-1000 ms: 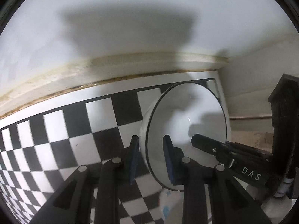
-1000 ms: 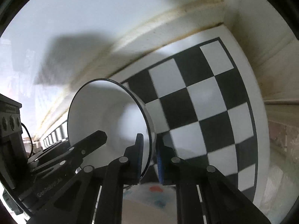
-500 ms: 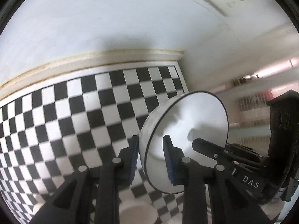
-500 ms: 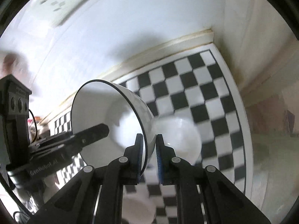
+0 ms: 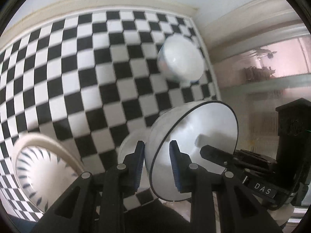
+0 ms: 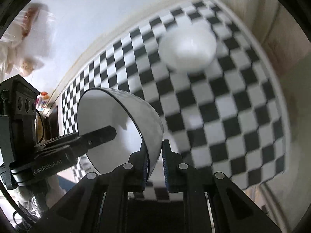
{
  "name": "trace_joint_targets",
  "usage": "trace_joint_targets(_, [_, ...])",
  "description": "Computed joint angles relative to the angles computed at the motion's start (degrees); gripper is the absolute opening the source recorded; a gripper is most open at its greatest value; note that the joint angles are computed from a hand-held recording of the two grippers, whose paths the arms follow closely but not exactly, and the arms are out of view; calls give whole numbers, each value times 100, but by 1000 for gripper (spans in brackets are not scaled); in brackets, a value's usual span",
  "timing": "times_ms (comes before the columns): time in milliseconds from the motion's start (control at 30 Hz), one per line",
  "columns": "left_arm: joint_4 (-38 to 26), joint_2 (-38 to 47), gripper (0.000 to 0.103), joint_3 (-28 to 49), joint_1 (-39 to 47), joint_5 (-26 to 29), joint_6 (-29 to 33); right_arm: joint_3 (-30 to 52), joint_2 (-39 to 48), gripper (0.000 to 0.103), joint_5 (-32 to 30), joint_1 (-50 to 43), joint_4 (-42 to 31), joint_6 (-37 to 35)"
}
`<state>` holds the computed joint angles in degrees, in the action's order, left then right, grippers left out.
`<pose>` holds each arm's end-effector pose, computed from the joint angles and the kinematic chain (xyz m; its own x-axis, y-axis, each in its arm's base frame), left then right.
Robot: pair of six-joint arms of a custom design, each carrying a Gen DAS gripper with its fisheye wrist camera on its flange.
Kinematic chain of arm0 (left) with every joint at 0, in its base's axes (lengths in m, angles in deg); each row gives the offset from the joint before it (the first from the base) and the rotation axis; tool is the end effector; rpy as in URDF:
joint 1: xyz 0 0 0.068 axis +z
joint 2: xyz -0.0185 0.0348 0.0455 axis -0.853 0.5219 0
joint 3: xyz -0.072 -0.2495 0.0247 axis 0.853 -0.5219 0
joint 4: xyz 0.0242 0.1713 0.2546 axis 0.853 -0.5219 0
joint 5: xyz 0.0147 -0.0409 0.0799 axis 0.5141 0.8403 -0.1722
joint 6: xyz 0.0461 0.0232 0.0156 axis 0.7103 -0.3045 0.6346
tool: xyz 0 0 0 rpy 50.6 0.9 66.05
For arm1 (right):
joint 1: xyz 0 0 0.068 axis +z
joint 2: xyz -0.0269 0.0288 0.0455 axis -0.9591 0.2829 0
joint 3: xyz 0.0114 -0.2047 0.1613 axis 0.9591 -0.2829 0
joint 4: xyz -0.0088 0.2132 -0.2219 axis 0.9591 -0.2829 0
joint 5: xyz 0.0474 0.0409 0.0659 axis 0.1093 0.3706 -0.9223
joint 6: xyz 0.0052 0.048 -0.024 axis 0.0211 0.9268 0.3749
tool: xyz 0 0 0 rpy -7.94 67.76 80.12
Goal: Organize plates and bowls
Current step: 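Lower the white bowl into the other white bowl and grip both rims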
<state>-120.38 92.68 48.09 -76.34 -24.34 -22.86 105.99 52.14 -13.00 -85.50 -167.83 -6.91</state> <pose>0.3359 -0.1240 0.3266 -0.9909 0.1348 -0.0044 0.1231 0.8902 -0.4387 0.3211 -0.0514 0.2915 -0.9901 0.1400 -0.0127 0.1191 0.8829 0.4542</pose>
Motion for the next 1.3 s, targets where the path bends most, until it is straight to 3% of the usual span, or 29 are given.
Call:
trace_joint_targets(167, [121, -227, 23, -538, -69, -197, -29, -1013, -482, 15, -69, 62, 259, 114])
trace_joint_targets(433, [87, -286, 23, -879, -175, -423, -12, -1691, -585, 15, 110, 247, 653, 220])
trace_joint_targets(1033, [333, -97, 23, -1034, -528, -866, -157, -1578, -407, 15, 952, 984, 919, 632])
trace_joint_targets(1300, [238, -75, 23, -923, -615, -1151, -181, -1491, -430, 15, 796, 787, 740, 438])
